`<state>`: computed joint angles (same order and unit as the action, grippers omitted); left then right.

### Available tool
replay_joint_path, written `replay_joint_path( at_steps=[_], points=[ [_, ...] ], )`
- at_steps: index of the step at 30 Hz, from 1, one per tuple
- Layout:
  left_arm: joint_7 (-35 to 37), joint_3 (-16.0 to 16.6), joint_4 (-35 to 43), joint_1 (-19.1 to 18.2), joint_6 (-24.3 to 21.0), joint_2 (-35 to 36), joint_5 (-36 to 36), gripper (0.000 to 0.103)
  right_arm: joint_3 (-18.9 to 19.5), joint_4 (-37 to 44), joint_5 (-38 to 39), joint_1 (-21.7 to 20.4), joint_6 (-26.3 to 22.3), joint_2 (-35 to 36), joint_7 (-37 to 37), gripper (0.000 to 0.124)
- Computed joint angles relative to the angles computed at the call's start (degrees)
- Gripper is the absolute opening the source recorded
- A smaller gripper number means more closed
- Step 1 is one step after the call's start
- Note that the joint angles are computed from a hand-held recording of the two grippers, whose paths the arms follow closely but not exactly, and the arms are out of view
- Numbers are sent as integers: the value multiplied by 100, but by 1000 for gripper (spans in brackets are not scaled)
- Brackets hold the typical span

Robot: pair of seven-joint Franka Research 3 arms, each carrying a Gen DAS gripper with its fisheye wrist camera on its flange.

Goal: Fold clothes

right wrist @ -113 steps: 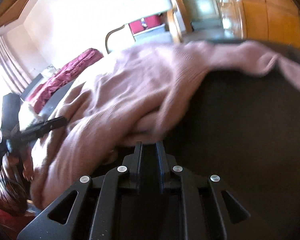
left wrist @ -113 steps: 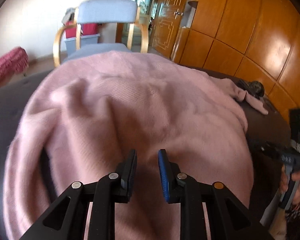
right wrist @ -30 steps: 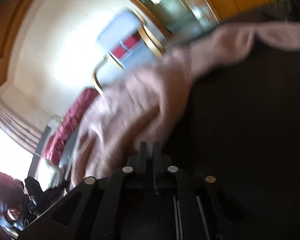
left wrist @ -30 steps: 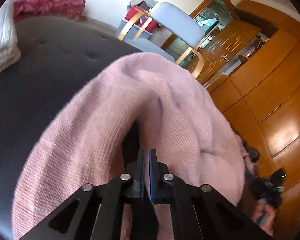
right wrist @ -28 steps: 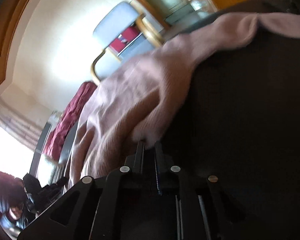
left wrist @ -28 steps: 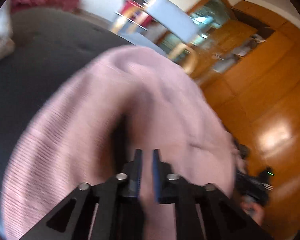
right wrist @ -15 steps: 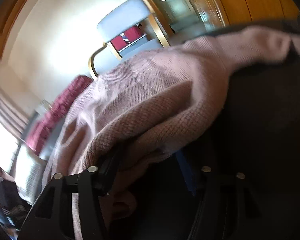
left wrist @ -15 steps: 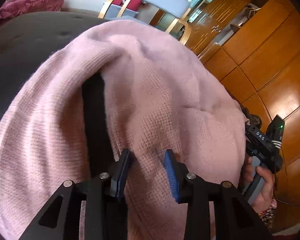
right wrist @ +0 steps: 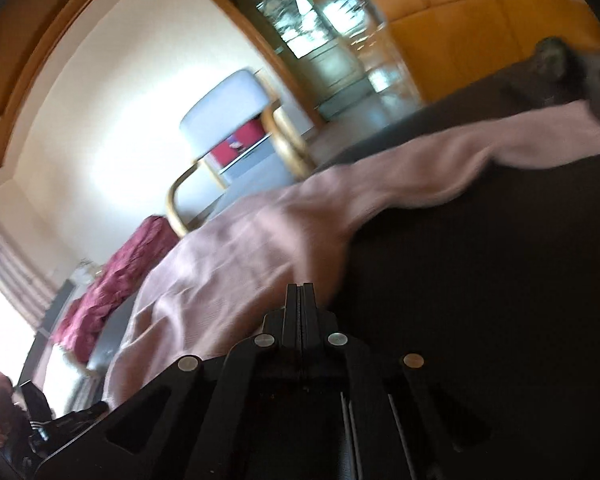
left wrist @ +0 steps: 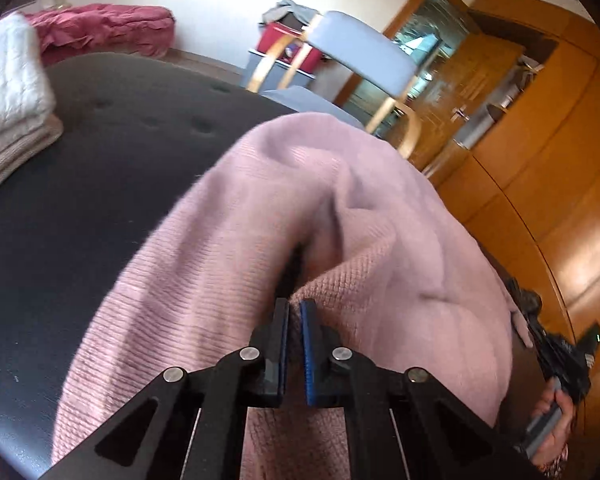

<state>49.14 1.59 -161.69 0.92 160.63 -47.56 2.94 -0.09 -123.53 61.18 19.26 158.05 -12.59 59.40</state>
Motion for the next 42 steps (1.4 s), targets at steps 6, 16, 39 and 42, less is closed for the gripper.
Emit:
replay_joint_path(
  at_steps=[6,16,39,42],
  points=[
    [-162,-186,103,292,-223,-32,292,5,-106,96,-302,-39,-2056,31,-610,21],
    [-499,-843,369,665,94,-420,1252,20,561,56,-1918,254,-921,200,-498,50],
    [326,-469,692,-129,-159,905,627,20,137,-1211,-3492,-911,-468,-1164,1860,2],
    [312,-643,677,-39,-198,943,834,20,107,-1457,-3783,-1125,-673,-1470,2196,2]
  ],
)
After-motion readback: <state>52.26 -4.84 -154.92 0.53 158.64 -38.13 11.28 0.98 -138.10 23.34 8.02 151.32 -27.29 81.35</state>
